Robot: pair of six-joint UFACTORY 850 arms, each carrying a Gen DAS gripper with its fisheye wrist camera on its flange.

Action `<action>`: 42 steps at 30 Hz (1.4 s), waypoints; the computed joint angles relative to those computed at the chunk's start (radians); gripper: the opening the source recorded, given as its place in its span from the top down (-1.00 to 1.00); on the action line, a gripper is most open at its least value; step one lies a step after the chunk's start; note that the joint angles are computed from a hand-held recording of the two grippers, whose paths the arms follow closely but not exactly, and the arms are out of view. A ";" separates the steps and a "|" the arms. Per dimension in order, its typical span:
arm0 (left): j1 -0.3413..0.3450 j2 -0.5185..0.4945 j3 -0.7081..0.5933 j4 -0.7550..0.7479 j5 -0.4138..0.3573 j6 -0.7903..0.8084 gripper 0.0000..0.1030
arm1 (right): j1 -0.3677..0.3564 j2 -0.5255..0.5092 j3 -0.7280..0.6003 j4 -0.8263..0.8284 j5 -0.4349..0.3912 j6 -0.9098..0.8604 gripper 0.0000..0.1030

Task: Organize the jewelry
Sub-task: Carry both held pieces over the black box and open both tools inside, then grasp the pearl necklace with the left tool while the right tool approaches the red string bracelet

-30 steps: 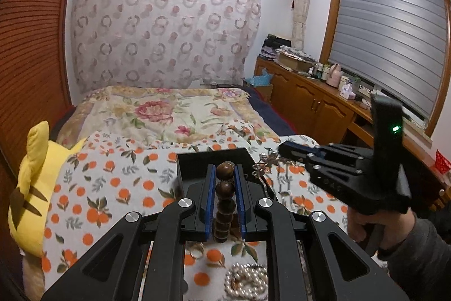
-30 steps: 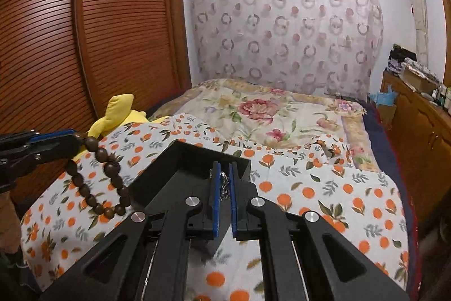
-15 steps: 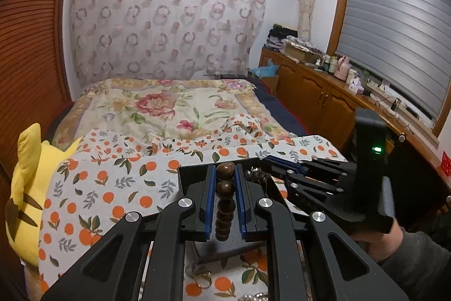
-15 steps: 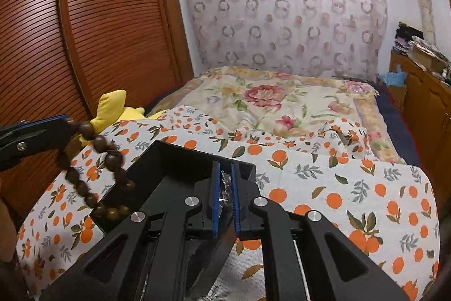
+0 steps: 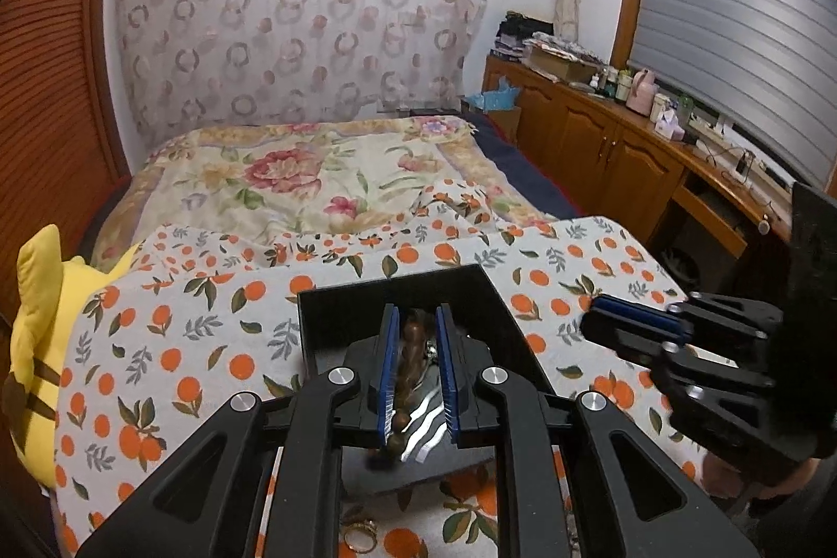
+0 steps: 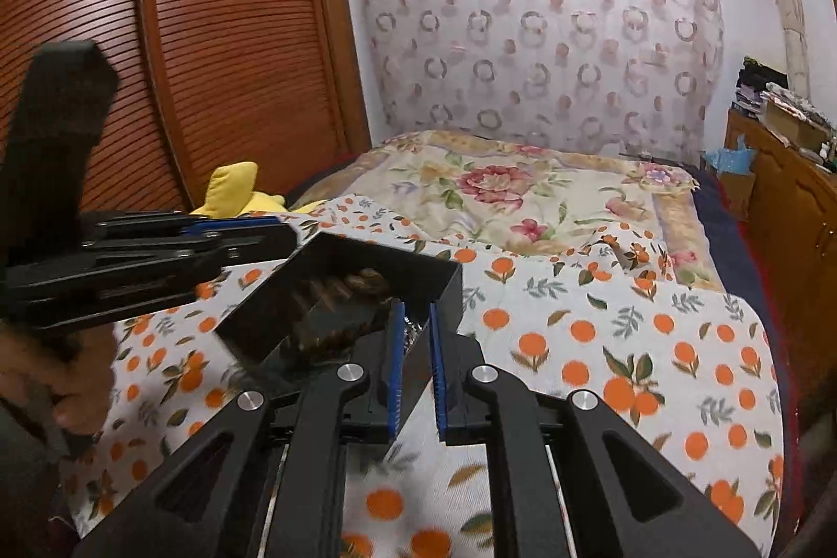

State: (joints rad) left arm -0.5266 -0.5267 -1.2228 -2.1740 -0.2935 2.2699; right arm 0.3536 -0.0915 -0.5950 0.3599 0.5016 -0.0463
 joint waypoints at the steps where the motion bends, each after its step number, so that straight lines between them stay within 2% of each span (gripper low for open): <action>1: 0.000 0.005 0.007 -0.005 0.001 0.007 0.74 | 0.006 0.011 0.011 0.006 -0.001 -0.001 0.78; 2: -0.001 0.014 0.021 -0.021 0.001 0.027 0.72 | 0.012 0.019 0.019 0.017 -0.002 -0.010 0.78; 5: -0.001 0.049 0.080 -0.118 -0.014 0.143 0.39 | 0.052 0.057 0.062 0.093 0.009 -0.065 0.78; 7: 0.002 0.074 0.126 -0.175 -0.031 0.217 0.32 | 0.087 0.085 0.096 0.148 0.014 -0.092 0.77; 11: 0.006 0.119 0.212 -0.242 -0.060 0.309 -0.12 | 0.142 0.117 0.142 0.235 0.021 -0.135 0.61; 13: 0.011 0.137 0.254 -0.289 -0.080 0.367 -0.24 | 0.184 0.131 0.167 0.303 0.030 -0.164 0.58; 18: 0.028 0.166 0.337 -0.312 -0.115 0.396 -0.45 | 0.254 0.147 0.204 0.406 0.031 -0.201 0.58; 22: 0.042 0.181 0.383 -0.304 -0.136 0.381 -0.53 | 0.287 0.142 0.219 0.431 0.030 -0.181 0.55; 25: 0.045 0.185 0.408 -0.334 -0.139 0.406 -0.59 | 0.304 0.138 0.229 0.449 0.031 -0.173 0.35; 27: 0.046 0.186 0.416 -0.335 -0.133 0.401 -0.70 | 0.317 0.132 0.232 0.470 0.031 -0.176 0.17; 32: 0.046 0.176 0.427 -0.332 -0.133 0.384 -0.72 | 0.347 0.123 0.238 0.547 0.041 -0.220 -0.10; 39: 0.030 0.164 0.411 -0.278 -0.131 0.331 -0.70 | 0.360 0.098 0.236 0.573 0.051 -0.230 -0.12; 40: 0.026 0.163 0.406 -0.265 -0.133 0.319 -0.65 | 0.361 0.100 0.238 0.572 0.055 -0.228 -0.12; 42: 0.019 0.154 0.390 -0.212 -0.126 0.269 -0.29 | 0.362 0.095 0.238 0.564 0.063 -0.220 -0.12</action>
State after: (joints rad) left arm -0.5074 -0.3726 -0.8324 -2.3858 -0.4196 2.5385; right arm 0.7159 0.0031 -0.3566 0.9239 0.5644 -0.2662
